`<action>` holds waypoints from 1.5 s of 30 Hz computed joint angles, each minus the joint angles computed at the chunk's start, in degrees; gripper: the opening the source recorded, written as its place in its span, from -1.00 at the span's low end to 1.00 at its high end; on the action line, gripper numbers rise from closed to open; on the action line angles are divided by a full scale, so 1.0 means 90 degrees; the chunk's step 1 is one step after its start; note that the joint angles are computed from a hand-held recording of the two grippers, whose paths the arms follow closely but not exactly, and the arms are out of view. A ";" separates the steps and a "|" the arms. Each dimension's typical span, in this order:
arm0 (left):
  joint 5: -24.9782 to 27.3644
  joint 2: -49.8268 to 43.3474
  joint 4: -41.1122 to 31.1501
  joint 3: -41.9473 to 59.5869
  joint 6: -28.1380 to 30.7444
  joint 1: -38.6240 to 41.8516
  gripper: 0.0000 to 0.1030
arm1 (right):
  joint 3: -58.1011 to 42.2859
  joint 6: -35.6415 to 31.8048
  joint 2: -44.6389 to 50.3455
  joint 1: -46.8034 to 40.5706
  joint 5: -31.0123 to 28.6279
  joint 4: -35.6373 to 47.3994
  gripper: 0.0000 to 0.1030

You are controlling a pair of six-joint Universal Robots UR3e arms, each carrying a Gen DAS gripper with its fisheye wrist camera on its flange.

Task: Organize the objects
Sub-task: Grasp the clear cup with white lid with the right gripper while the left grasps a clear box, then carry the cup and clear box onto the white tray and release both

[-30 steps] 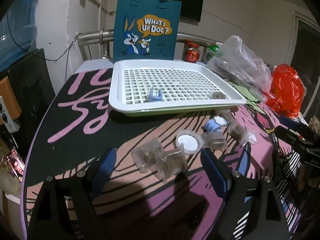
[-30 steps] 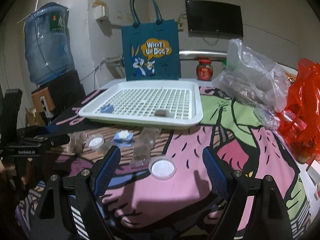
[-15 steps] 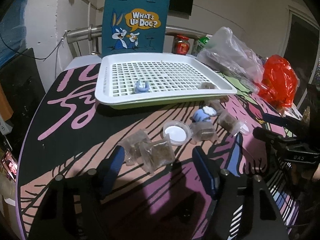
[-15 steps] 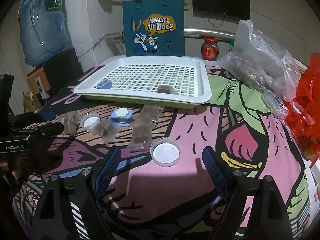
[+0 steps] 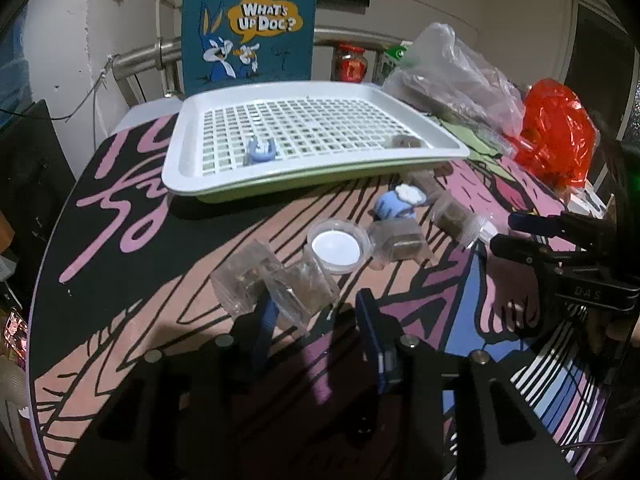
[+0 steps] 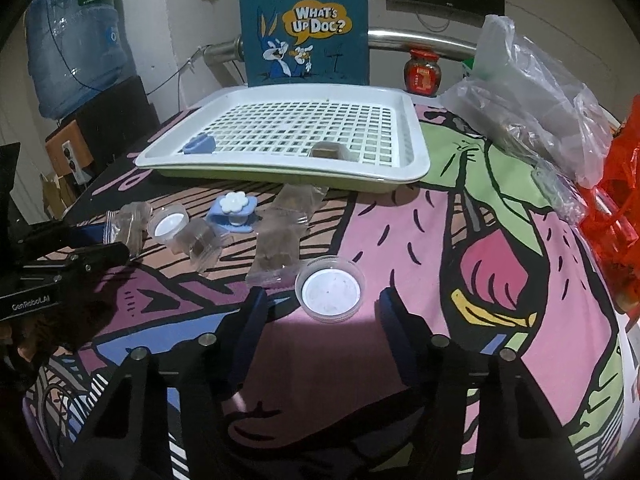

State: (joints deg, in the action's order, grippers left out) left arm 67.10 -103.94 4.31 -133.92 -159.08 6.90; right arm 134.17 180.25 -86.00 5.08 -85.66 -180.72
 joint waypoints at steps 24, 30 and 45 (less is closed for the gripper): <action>-0.0583 -0.0206 -0.0169 0.0241 -0.0220 0.0231 -0.46 | -0.0223 0.0103 0.0189 -0.0237 0.0417 0.0172 -0.25; -0.0713 -0.0045 0.0725 -0.0267 -0.0158 0.0298 -0.47 | 0.0321 -0.0031 -0.0050 -0.0132 0.0355 -0.0923 -0.25; -0.0924 0.0026 0.1284 -0.0572 -0.0161 0.0444 -0.46 | 0.0826 -0.0097 -0.0189 -0.0031 0.0290 -0.2045 -0.25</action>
